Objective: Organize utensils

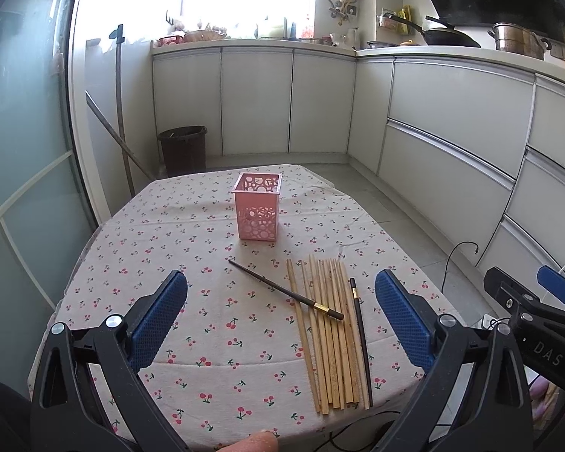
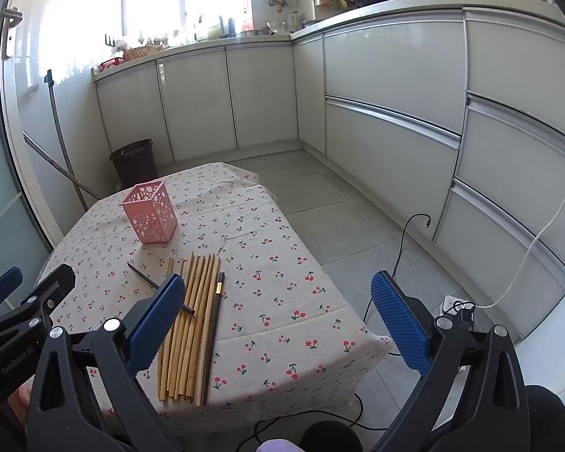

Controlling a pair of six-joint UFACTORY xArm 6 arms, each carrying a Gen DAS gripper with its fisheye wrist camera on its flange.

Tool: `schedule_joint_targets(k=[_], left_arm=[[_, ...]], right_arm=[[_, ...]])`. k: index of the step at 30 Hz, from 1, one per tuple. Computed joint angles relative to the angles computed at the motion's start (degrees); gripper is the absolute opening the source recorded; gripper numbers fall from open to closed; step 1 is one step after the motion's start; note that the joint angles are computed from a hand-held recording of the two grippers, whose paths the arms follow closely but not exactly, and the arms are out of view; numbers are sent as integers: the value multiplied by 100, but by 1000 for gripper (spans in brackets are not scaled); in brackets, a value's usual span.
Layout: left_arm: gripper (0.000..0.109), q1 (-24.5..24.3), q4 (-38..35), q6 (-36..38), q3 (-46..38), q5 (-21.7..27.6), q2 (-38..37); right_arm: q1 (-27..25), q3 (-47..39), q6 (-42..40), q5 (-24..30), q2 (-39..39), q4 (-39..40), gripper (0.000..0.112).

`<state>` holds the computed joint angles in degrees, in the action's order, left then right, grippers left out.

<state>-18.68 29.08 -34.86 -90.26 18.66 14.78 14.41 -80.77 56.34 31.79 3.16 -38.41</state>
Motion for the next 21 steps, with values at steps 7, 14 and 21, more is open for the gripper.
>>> schedule_joint_targets(k=[7, 14, 21], left_arm=[[96, 5, 53, -41, -21, 26, 26], [96, 1, 117, -118, -29, 91, 31], [96, -5, 164, -138, -18, 111, 23]], right_arm=[[3, 15, -20, 1, 2, 28, 96], [13, 0, -42, 31, 10, 61, 96], [14, -2, -48, 32, 17, 82, 96]])
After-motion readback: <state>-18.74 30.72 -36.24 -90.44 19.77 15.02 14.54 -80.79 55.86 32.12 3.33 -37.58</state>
